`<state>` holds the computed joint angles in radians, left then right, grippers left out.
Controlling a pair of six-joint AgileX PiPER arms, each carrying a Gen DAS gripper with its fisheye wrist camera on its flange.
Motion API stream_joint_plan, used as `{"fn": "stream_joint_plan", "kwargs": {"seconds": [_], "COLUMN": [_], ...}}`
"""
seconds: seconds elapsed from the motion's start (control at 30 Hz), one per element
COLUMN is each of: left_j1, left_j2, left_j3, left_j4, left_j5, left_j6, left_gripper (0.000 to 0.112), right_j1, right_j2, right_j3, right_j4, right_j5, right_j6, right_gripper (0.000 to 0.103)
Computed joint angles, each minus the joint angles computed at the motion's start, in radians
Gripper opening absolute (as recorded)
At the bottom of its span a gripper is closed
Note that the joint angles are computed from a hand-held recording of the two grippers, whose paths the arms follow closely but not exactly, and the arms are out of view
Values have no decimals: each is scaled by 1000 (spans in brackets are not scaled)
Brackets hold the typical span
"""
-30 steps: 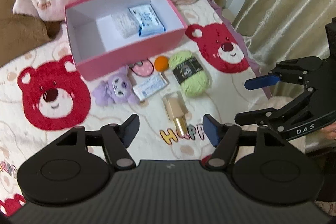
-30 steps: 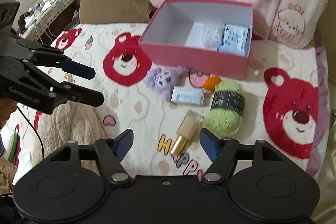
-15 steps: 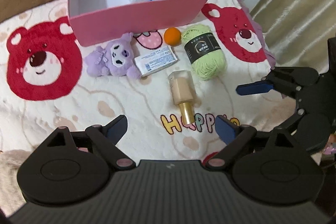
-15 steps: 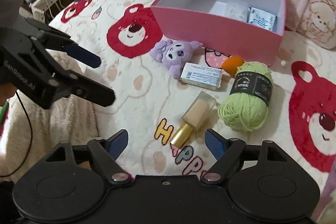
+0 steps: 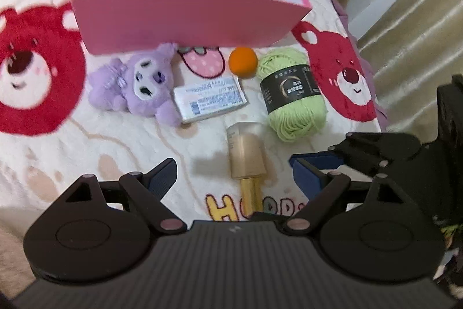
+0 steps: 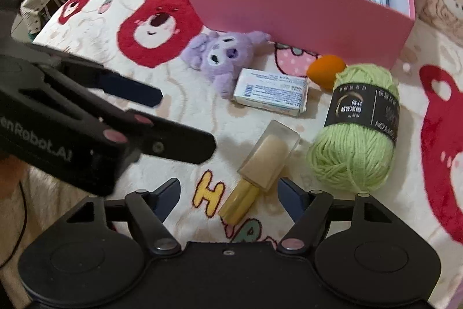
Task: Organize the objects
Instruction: 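Lower the left tool to the gold-capped bottle and grasp it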
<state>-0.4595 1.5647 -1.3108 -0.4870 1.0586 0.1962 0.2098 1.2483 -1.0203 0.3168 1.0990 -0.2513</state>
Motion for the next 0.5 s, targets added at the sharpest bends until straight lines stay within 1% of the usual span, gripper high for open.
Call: {"fn": "stream_joint_plan", "kwargs": {"seconds": [0.07, 0.13, 0.17, 0.2, 0.27, 0.33, 0.43, 0.5], "left_j1": [5, 13, 16, 19, 22, 12, 11, 21], "left_j2": [23, 45, 55, 66, 76, 83, 99, 106], "left_j3": [15, 30, 36, 41, 64, 80, 104, 132], "left_j4": [-32, -70, -88, -110, -163, -176, -205, -247], "left_j5": [-22, -37, -43, -45, -65, -98, -129, -152], "left_j6": [13, 18, -4, -14, 9, 20, 50, 88], "left_gripper": [86, 78, 75, 75, 74, 72, 61, 55], "right_j1": [11, 32, 52, 61, 54, 28, -7, 22], "right_j2": [31, 60, 78, 86, 96, 96, 109, 117], "right_j3": [6, 9, 6, 10, 19, 23, 34, 46], "right_j4": [-13, -50, -88, -101, -99, -81, -32, -49], "right_j5": [-18, -29, -27, -33, -44, -56, -78, -101], "right_j6": [36, 94, 149, 169, 176, 173, 157, 169], "right_gripper": [73, 73, 73, 73, 73, 73, 72, 64]}}
